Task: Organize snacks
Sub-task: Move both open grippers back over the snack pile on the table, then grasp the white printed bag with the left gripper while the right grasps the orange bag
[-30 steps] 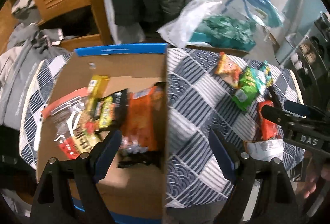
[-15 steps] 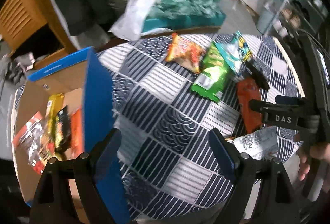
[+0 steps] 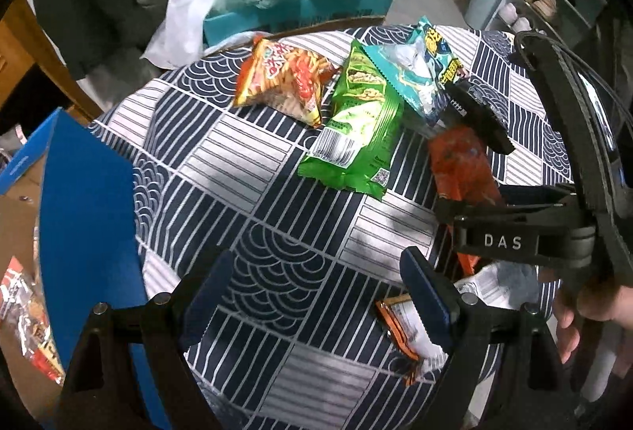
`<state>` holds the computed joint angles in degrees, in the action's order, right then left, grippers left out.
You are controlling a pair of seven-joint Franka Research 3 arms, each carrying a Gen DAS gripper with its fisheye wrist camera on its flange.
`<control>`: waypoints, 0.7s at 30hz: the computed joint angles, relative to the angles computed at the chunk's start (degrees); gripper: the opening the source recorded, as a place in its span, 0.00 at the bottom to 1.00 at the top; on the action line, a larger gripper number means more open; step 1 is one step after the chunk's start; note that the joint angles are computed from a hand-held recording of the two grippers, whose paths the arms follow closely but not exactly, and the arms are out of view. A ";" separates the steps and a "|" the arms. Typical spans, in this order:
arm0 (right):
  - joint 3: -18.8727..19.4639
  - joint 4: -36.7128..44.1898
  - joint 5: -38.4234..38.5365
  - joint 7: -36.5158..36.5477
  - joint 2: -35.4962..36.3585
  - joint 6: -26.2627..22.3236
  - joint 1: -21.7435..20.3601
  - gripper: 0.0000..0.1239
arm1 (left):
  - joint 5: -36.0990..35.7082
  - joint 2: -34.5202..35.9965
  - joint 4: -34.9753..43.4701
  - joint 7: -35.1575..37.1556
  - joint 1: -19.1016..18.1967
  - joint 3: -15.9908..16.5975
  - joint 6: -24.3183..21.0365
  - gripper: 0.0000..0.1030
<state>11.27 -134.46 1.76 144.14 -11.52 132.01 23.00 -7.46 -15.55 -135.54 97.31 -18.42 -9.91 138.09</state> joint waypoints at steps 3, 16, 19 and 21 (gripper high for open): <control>-0.06 0.41 -0.27 -0.01 0.73 -0.45 -0.04 0.68 | -0.08 1.40 0.48 0.10 0.01 -0.17 0.70 0.85; 0.25 -1.25 -2.88 -1.26 -0.71 0.34 0.66 0.55 | -2.33 5.18 3.08 1.36 0.08 -0.92 2.01 0.85; 0.45 -2.73 -3.15 -0.66 -3.32 1.69 0.05 0.43 | -2.95 4.72 3.08 1.68 0.19 -0.90 2.10 0.85; 0.66 -3.31 -2.98 -0.33 -4.55 2.01 -0.36 0.42 | -3.67 4.12 2.78 2.11 0.15 -0.72 1.80 0.85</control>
